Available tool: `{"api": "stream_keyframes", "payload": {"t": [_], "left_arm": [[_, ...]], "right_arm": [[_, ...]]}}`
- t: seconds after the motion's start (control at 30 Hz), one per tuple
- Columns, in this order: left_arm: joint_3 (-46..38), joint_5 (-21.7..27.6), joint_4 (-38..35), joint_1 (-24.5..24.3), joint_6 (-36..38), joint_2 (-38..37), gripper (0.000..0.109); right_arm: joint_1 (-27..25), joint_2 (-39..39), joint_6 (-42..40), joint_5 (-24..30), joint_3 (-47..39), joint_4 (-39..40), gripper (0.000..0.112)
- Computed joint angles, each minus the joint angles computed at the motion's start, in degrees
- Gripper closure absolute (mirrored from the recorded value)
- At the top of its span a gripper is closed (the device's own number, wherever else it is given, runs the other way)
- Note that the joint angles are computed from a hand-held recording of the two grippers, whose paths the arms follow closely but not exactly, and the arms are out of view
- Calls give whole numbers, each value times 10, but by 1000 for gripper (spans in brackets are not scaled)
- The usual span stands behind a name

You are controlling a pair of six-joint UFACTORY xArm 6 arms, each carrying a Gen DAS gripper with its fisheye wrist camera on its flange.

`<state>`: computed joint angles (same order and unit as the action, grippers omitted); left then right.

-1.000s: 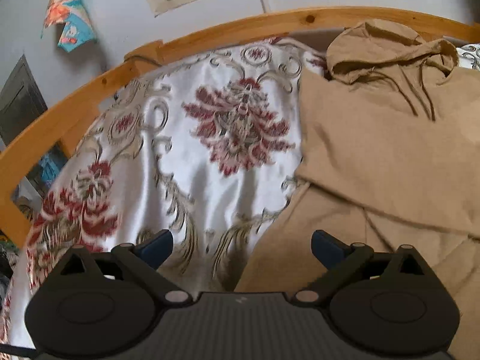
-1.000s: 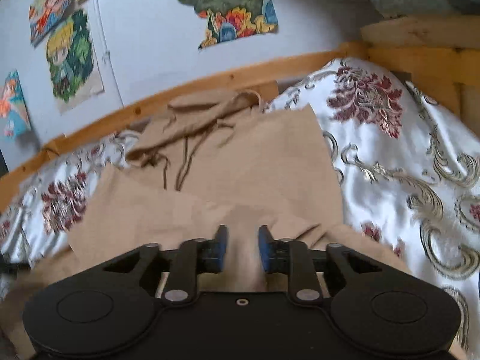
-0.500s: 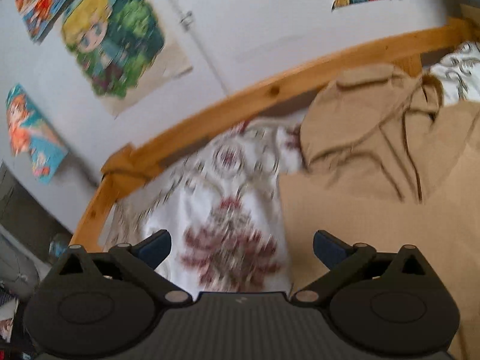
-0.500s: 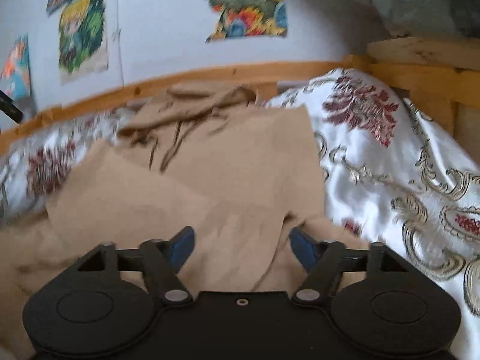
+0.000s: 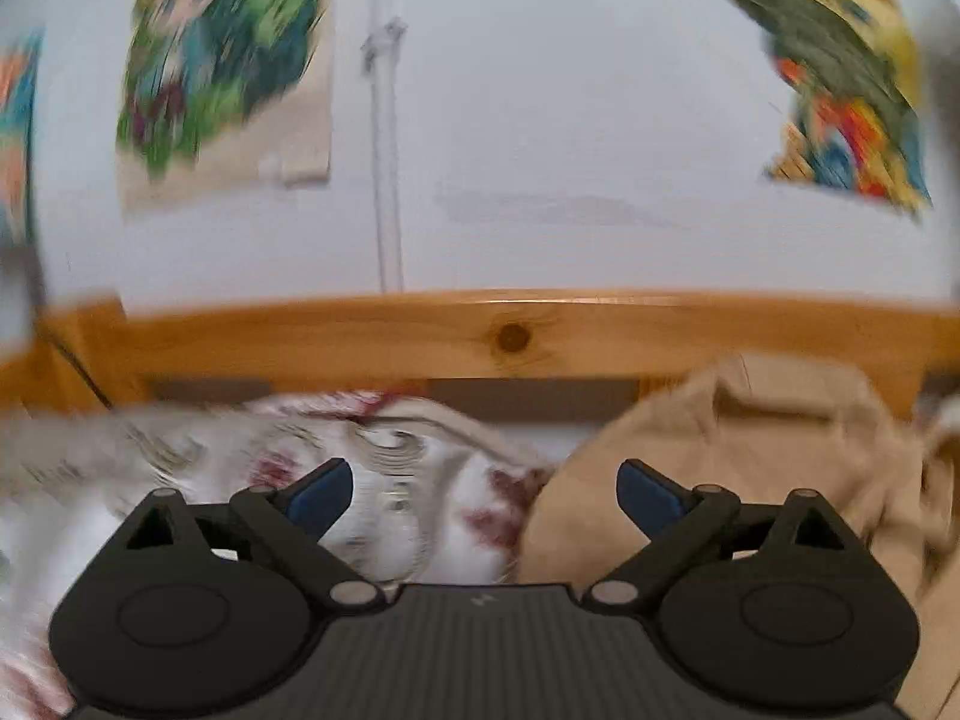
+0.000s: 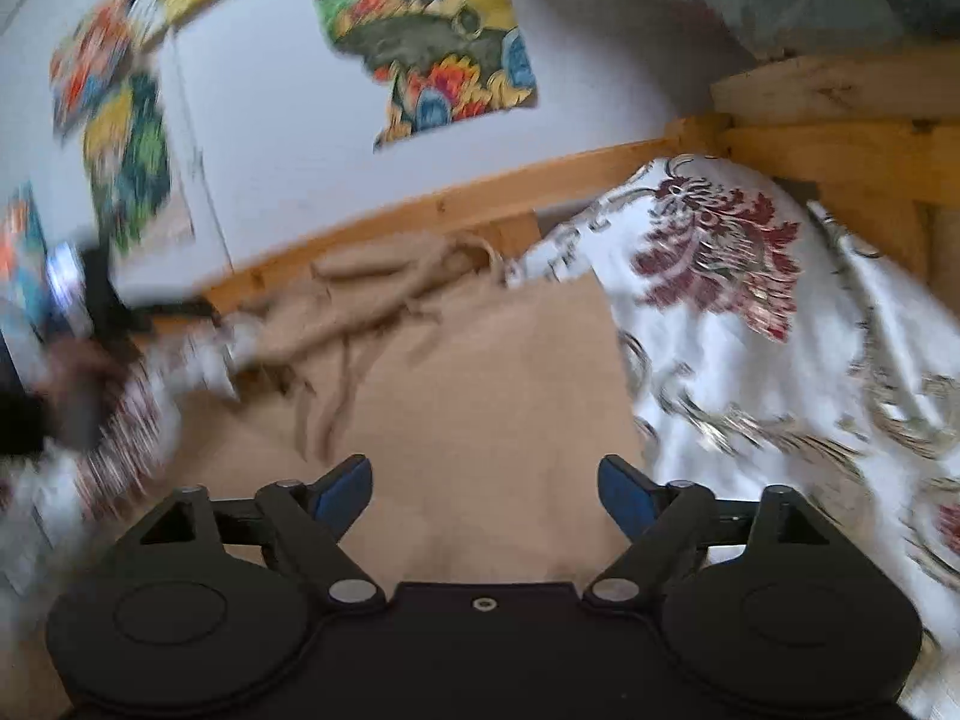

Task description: Fold large clothes

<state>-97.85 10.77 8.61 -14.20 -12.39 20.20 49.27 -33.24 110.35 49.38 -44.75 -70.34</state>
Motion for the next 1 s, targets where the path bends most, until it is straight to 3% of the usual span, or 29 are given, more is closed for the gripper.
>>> {"api": "stream_keyframes", "payload": {"t": [0.07,0.13,0.23,0.37,0.43,0.53,0.67,0.77,0.87,0.93,1.0], "left_arm": [[-25,-7,-120,-10,41,28,11],[-53,23,-240,-16,129,47,11],[-60,71,-365,-15,259,57,12],[-42,111,-343,-1,259,58,13],[-44,128,-362,6,280,62,12],[-42,137,-393,12,321,63,12],[-21,127,-435,20,371,54,14],[-3,119,-458,22,389,44,15],[23,106,-462,22,376,21,16],[42,106,-501,27,389,3,16],[42,116,-526,32,400,-2,17]], "right_arm": [[-78,38,-41,-79,-41,34,19],[-158,109,-120,-155,-111,89,21],[-238,244,-276,-204,-257,200,24],[-296,427,-367,-145,-490,365,28],[-303,503,-363,-75,-600,384,28],[-287,577,-407,40,-706,381,42],[-237,576,-497,108,-674,289,42],[-208,554,-540,110,-602,221,42],[-188,546,-565,125,-588,172,45],[-187,506,-506,73,-553,124,45],[-195,485,-438,-3,-550,80,29]]}}
